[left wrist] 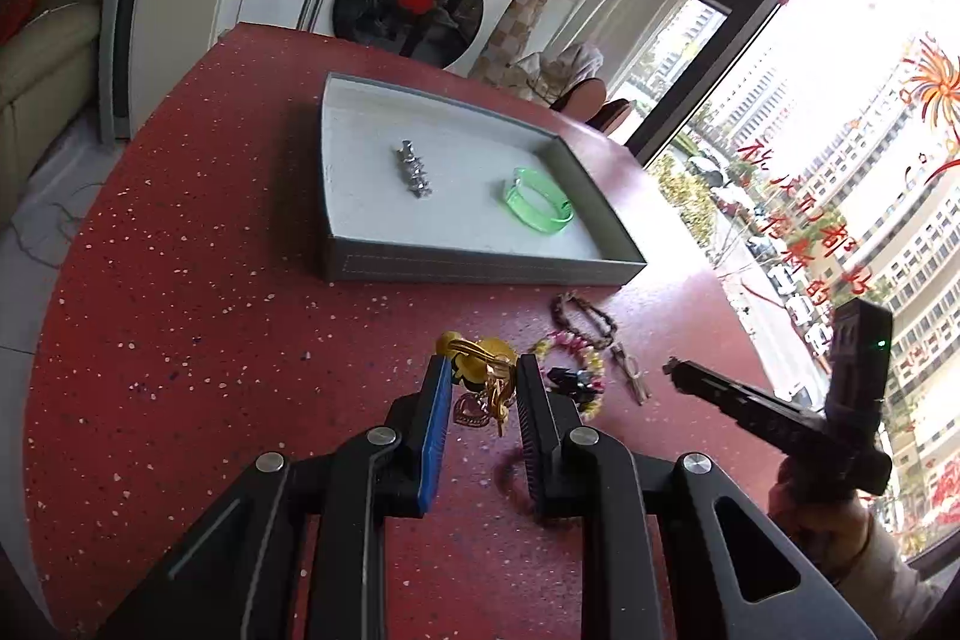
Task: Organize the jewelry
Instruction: 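Carry the yellow hair tie and silver charm into the tray and release both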
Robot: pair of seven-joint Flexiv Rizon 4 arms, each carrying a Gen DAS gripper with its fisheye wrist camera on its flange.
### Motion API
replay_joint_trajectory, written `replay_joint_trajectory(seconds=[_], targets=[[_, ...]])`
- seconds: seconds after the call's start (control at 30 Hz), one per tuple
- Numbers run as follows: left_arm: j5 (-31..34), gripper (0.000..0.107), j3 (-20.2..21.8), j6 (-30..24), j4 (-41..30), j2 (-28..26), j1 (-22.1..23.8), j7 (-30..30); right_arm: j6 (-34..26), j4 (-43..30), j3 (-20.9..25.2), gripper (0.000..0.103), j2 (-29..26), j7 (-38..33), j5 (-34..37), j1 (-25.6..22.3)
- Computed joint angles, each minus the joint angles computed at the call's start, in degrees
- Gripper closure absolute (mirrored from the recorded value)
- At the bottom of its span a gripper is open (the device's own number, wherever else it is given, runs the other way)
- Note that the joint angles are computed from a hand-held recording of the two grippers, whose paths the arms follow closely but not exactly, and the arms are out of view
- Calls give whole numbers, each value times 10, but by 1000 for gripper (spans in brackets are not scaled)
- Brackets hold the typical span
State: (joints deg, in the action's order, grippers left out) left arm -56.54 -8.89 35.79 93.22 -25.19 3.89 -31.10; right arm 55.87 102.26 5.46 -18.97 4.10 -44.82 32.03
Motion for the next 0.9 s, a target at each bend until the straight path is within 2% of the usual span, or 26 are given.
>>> replay_joint_trajectory(seconds=[0.07, 0.1, 0.13, 0.17, 0.2, 0.23, 0.27, 0.37, 0.47, 0.6, 0.67, 0.77, 0.9], targets=[[-50, 67, -16, -49, 1, 3, 18, 14, 2, -3, 0, 92, -3, -1, 1, 0], [-42, 67, -11, -26, 4, 7, 8, 19, 3, -4, -1, 92, -5, -1, 1, 0], [3, 67, 7, 33, 8, 10, -18, 33, 4, -5, -1, 92, -7, -3, 3, 0], [86, 67, 30, 99, 6, 6, -48, 22, 4, -7, -1, 92, -8, -4, 5, 0], [131, 67, 41, 127, 4, -5, -61, 2, 5, -6, -2, 92, -7, -1, 2, 1], [139, 68, 40, 118, 1, -13, -58, -21, 8, -4, -4, 92, -5, 4, -2, 2], [127, 68, 27, 79, -5, -17, -39, -34, 8, -3, -4, 92, -4, 5, -4, 3], [87, 68, 2, 87, 11, -7, -19, -14, 7, -6, -2, 92, -6, -6, 2, 1], [71, 68, -6, 72, 10, 2, -9, 4, 13, -6, -6, 92, -6, 0, -3, 1], [23, 68, -15, -14, -16, -3, 15, -8, 17, -8, -7, 92, -4, 1, -9, 0], [-2, 68, -16, -40, -23, -3, 20, -8, 19, -9, -7, 92, -4, 0, -10, 0], [-11, 68, -9, -43, -31, -2, 14, -12, 18, -15, -7, 92, -6, -8, -7, -2], [8, 68, -1, 4, -35, 1, -9, -9, 22, -27, -9, 92, -12, -18, 0, -4]])
